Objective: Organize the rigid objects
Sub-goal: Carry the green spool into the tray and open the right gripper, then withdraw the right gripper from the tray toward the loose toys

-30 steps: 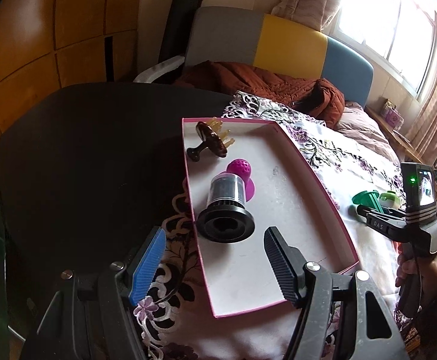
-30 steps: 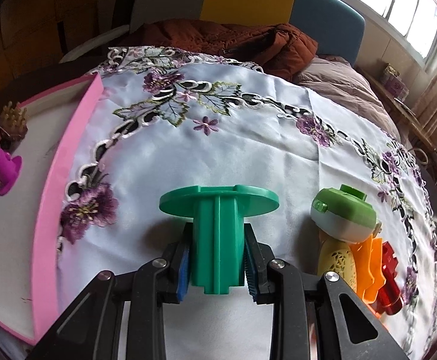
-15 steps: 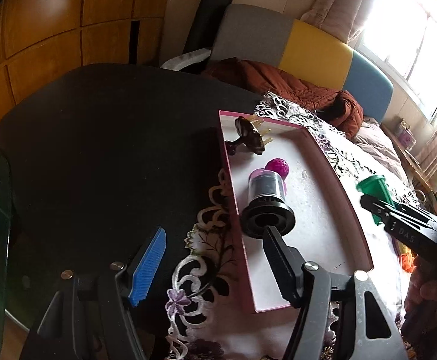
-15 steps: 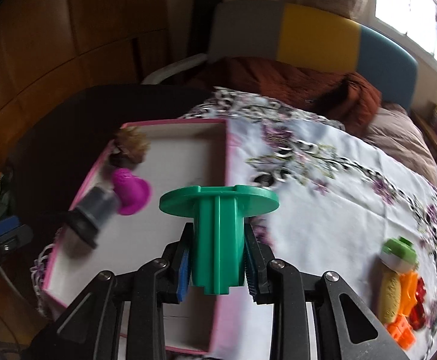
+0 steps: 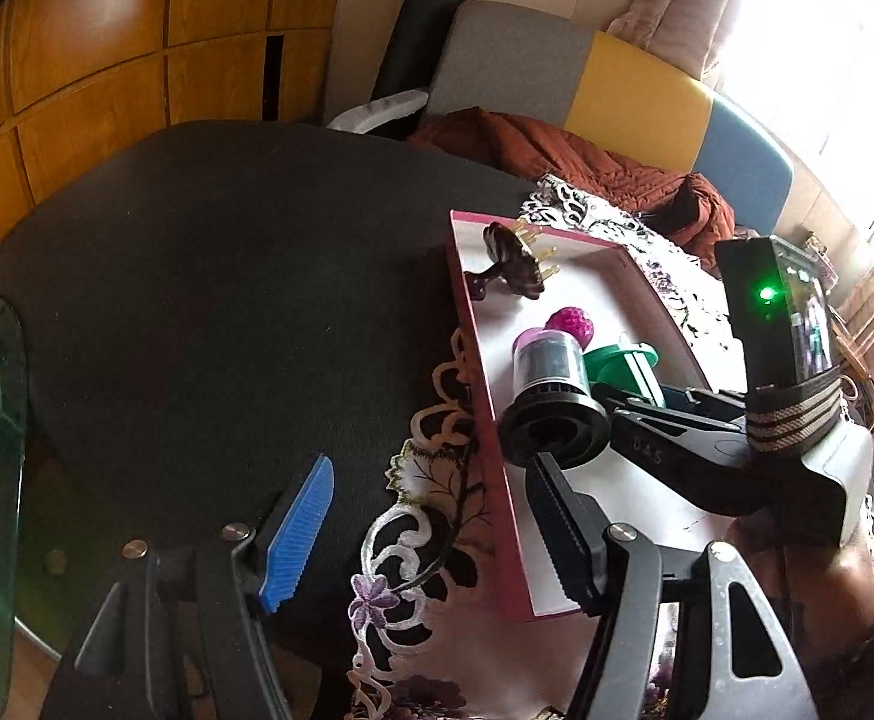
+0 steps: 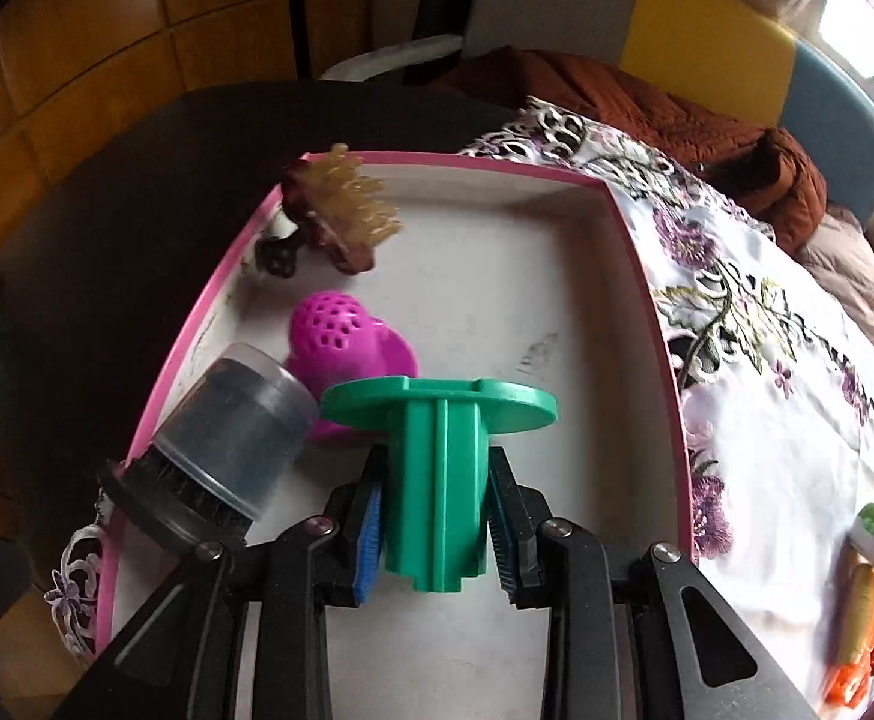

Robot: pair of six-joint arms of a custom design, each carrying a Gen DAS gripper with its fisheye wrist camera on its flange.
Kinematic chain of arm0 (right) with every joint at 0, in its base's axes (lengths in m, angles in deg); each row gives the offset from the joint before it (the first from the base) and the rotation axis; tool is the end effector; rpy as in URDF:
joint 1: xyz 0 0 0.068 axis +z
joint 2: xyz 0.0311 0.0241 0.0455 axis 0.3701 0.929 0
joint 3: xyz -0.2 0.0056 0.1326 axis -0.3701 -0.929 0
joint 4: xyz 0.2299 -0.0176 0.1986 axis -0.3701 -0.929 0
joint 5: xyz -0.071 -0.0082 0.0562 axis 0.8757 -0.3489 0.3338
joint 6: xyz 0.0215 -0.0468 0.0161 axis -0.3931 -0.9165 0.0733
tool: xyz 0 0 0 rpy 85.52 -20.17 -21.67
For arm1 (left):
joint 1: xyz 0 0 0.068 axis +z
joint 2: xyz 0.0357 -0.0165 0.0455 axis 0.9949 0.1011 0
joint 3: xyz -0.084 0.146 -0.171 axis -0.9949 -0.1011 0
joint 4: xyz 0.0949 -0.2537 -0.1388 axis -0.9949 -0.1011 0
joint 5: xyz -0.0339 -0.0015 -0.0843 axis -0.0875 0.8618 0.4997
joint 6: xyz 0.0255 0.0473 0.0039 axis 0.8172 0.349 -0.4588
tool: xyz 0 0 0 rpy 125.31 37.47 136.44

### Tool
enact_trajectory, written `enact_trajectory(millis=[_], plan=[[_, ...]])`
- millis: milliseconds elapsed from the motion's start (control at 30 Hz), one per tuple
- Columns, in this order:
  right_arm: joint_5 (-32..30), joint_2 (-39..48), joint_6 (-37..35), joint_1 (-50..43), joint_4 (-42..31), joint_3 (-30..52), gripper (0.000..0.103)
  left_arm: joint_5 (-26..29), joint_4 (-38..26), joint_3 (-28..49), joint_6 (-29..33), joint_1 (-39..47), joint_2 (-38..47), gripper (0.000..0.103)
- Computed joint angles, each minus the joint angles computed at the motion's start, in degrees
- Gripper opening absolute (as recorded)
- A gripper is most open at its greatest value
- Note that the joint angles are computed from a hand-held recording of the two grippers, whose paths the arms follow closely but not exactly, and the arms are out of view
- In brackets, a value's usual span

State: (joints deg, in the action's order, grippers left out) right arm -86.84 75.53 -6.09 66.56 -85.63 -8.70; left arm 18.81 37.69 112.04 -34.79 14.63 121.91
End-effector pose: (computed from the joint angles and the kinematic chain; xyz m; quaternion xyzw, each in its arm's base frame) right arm 0.2657 0.2652 0.0343 -0.4131 0.8739 0.0966 0.2371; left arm 0.0861 -0.1670 0.0513 -0.3366 0.8797 0.0125 0.3357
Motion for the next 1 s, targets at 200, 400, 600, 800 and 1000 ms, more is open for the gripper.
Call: enact_trajectory(millis=[200, 400, 600, 800, 1000], plan=[[0.6, -2.5, -0.4, 0.1, 2.1, -2.7, 0.044, -0.1, -1.3, 0.7, -1.5, -0.5, 0.8, 0.067], [3.7, -14.1, -1.1, 1.0, 8.8, -13.4, 0.061, -0.2, -2.9, 1.6, -3.0, -0.9, 1.7, 0.067], [5.6, -27.3, -1.3, 1.1, 10.9, -21.8, 0.067, -0.4, -3.8, 3.5, -2.4, -0.9, 3.2, 0.067], [5.5, -35.9, -0.8, 0.9, 8.5, -25.1, 0.067, -0.6, -4.4, 6.1, -0.9, -0.7, 5.1, 0.067], [4.4, -42.1, -0.1, 0.3, 6.5, -27.1, 0.069, -0.7, -5.8, 8.0, -0.3, -1.1, 6.1, 0.067]])
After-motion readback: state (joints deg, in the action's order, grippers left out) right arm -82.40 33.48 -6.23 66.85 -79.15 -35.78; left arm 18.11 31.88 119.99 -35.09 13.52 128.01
